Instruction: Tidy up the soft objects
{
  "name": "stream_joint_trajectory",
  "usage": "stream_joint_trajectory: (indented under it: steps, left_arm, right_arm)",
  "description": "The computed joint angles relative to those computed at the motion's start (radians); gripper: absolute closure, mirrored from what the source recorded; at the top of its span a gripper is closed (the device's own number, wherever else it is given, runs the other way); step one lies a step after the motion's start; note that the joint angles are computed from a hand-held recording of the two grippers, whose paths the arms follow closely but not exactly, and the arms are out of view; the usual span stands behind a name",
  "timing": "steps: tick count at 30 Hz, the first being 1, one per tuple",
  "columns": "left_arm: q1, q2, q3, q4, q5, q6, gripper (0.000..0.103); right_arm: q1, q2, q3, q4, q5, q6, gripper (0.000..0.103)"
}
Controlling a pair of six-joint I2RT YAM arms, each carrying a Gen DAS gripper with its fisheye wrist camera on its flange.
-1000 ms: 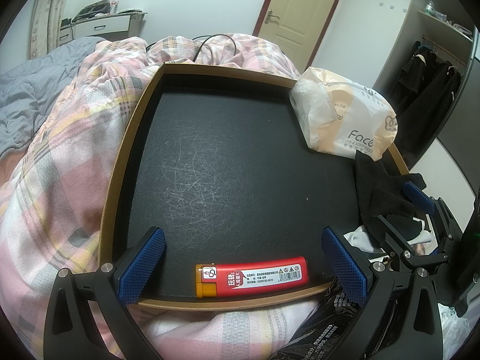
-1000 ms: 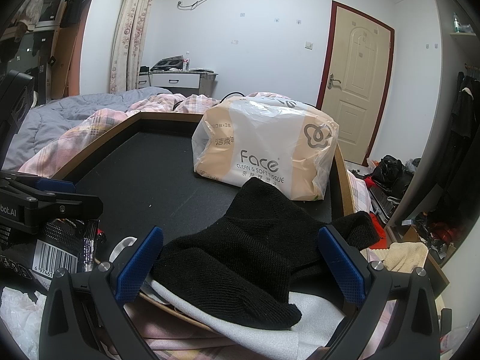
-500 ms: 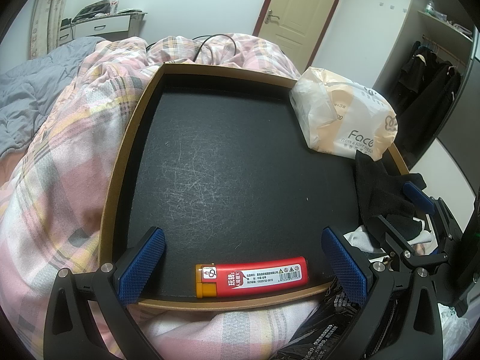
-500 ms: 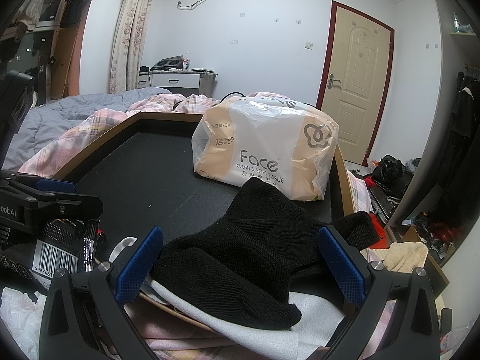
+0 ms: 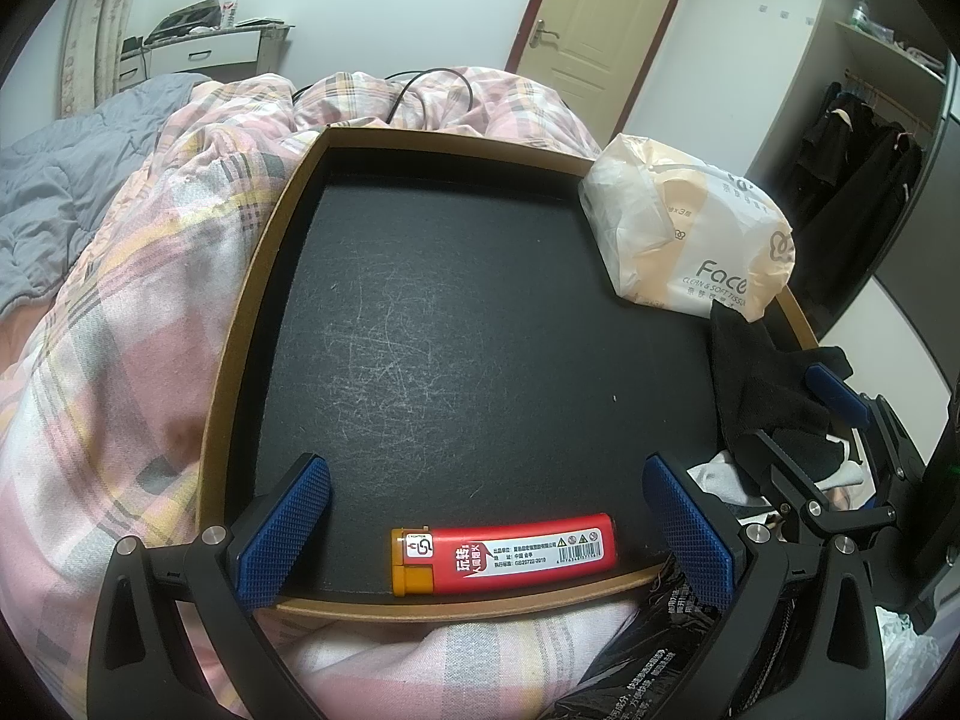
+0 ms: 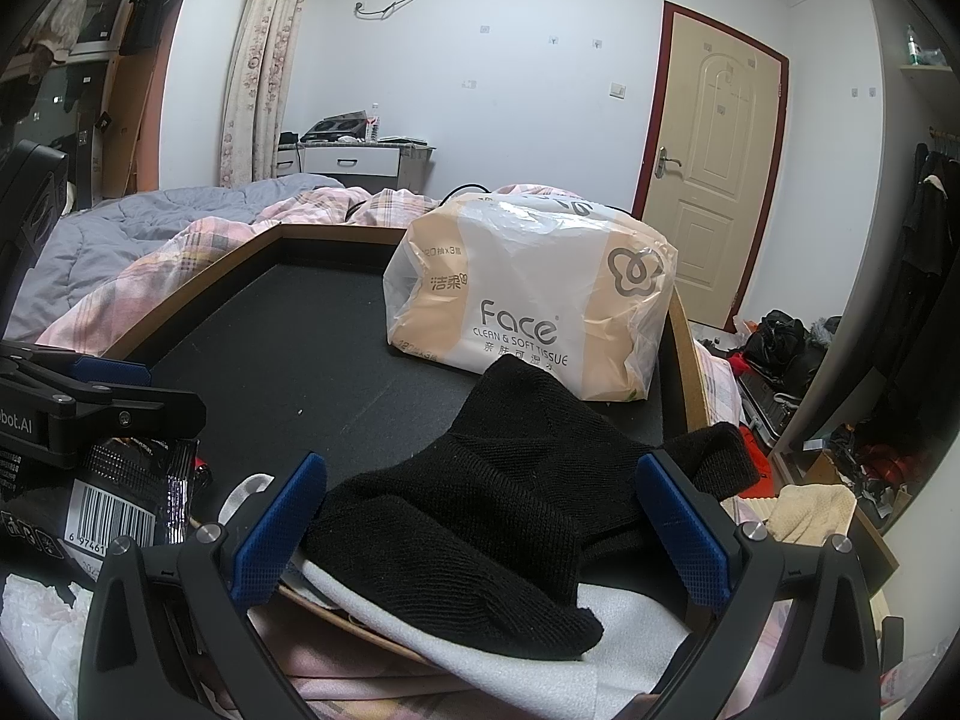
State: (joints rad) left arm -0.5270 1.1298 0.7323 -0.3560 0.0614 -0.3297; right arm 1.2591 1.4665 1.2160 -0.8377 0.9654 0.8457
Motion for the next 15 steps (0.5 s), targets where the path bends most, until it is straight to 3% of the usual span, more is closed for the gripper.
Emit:
stream_joint_trajectory:
  steps: [15]
  left_arm:
    - [-0.004,0.014,0.002,0.0,-0.015,0.003,0.0]
  right_arm:
    - [0.0,0.0,0.0,-0.001,0.0,0.0,0.0]
